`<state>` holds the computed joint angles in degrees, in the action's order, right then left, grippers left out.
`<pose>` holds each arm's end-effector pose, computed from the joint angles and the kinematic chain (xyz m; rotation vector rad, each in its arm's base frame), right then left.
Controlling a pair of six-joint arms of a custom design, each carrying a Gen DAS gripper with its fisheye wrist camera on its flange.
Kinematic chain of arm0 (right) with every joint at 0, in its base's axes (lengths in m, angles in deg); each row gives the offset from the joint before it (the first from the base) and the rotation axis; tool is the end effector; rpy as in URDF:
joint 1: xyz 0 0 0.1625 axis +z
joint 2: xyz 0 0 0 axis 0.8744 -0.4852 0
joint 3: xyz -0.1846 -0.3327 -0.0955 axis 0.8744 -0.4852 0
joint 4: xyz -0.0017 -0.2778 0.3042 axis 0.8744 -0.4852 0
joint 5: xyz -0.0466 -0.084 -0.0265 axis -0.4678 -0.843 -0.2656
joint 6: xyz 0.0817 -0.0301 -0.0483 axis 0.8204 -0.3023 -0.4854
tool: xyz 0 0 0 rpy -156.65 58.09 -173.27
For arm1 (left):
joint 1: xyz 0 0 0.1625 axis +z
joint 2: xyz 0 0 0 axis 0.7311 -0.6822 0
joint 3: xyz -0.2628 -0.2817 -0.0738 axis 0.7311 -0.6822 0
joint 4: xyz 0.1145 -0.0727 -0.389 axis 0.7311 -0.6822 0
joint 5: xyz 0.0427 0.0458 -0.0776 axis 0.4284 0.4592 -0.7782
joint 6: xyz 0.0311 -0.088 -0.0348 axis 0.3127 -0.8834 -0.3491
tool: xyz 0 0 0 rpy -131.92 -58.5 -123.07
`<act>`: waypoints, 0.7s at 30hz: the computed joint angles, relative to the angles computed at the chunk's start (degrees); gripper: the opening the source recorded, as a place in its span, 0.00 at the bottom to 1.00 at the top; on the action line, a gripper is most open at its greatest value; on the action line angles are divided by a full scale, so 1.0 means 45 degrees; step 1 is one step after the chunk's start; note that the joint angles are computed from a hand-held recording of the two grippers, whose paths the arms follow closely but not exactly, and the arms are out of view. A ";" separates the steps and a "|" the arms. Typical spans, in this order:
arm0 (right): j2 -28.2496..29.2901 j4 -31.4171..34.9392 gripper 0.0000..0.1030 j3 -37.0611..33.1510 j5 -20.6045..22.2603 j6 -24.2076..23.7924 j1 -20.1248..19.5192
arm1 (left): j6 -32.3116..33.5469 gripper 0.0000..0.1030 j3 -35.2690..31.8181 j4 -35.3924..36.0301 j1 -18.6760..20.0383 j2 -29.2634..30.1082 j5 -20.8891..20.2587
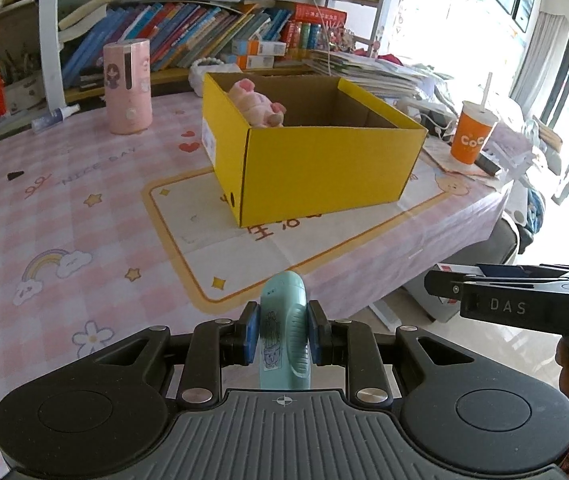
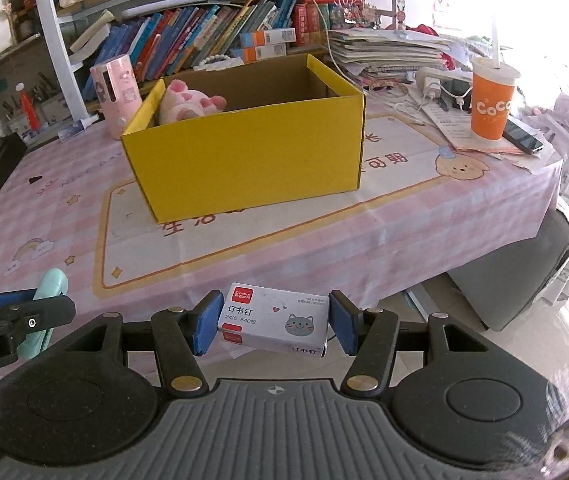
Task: Organize objects
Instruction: 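Lift the stapler and staple box and carry them toward the yellow box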
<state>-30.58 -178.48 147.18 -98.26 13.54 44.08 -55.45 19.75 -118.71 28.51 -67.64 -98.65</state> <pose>0.2414 -0.6228 -0.0618 0.3224 -2.2919 0.9618 0.0146 -0.6449 0.2010 0.6800 2.4504 -0.8092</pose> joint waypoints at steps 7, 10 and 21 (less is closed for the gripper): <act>-0.0088 0.0757 0.53 -0.0598 0.0459 -0.0316 -0.0304 | -0.0040 0.22 -0.0648 -0.0219 -0.0193 0.0628 0.0323; -0.0067 0.0893 0.53 -0.0953 0.0677 -0.0605 -0.0396 | 0.0146 0.22 -0.0961 -0.0530 -0.0315 0.0935 0.0446; 0.0500 0.0870 0.53 -0.3497 0.2305 -0.3305 -0.0710 | 0.0485 0.22 -0.3258 -0.1914 -0.0753 0.2559 0.0549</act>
<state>-28.33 -174.57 131.45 -87.89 -1.33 40.89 -53.26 5.09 -127.32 25.12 -56.12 -96.18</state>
